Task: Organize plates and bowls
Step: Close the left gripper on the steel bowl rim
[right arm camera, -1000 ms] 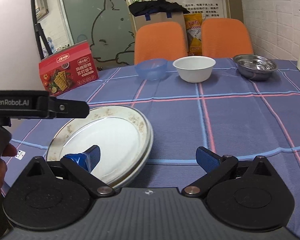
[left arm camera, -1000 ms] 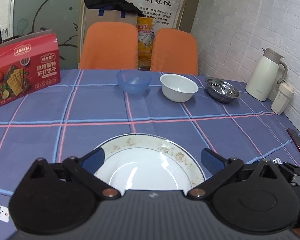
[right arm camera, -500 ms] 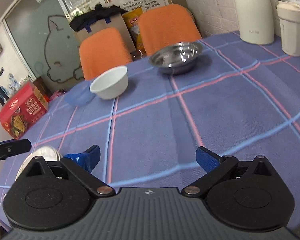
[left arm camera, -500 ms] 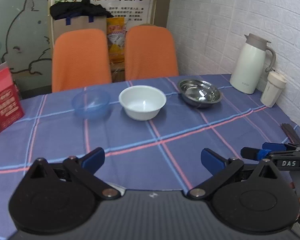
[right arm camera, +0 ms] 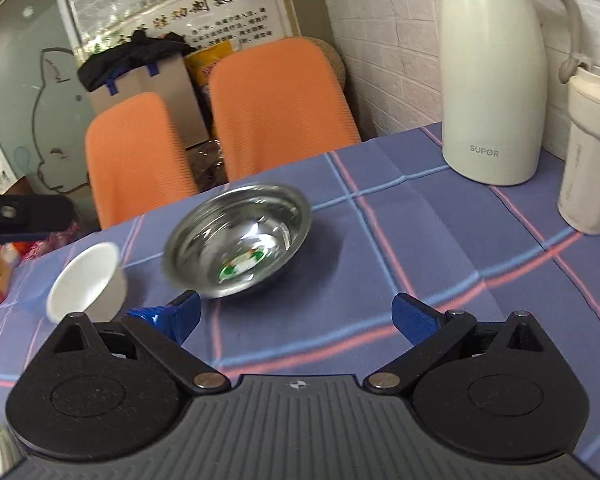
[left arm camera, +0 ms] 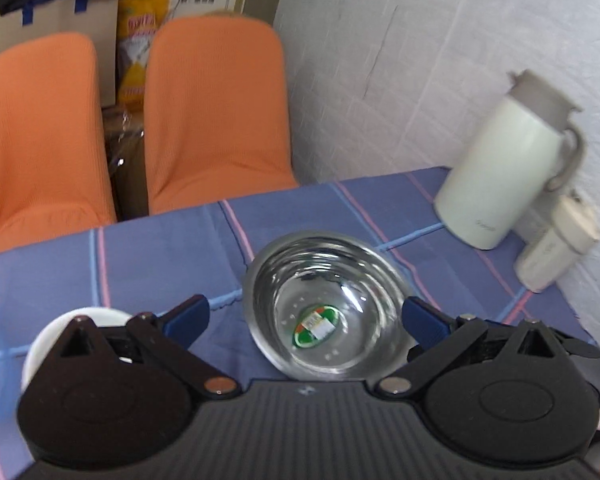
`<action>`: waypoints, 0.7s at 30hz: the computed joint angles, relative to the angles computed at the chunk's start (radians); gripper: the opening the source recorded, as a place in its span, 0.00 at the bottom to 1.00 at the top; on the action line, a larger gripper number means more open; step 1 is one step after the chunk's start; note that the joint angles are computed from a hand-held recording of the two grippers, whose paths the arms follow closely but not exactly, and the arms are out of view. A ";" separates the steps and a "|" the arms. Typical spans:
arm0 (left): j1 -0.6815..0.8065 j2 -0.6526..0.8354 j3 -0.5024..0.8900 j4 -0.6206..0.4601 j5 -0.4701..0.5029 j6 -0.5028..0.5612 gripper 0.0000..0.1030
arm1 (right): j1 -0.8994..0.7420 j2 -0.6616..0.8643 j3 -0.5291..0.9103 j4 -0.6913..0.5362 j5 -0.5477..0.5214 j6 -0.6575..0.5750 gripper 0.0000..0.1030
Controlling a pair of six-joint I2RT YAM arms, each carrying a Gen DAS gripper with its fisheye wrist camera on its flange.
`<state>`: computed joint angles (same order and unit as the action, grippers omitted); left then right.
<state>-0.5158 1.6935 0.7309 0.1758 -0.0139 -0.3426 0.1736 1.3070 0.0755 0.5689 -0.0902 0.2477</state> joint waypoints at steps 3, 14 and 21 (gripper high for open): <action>0.015 0.152 0.119 -0.021 0.005 -0.007 0.99 | 0.021 0.218 0.098 0.102 0.025 -0.017 0.87; 0.032 0.320 0.248 -0.087 0.014 0.042 0.45 | 0.062 0.504 0.266 0.147 0.026 -0.110 0.87; 0.057 0.275 0.225 -0.127 0.091 0.054 0.21 | 0.076 0.477 0.253 0.138 -0.024 -0.108 0.86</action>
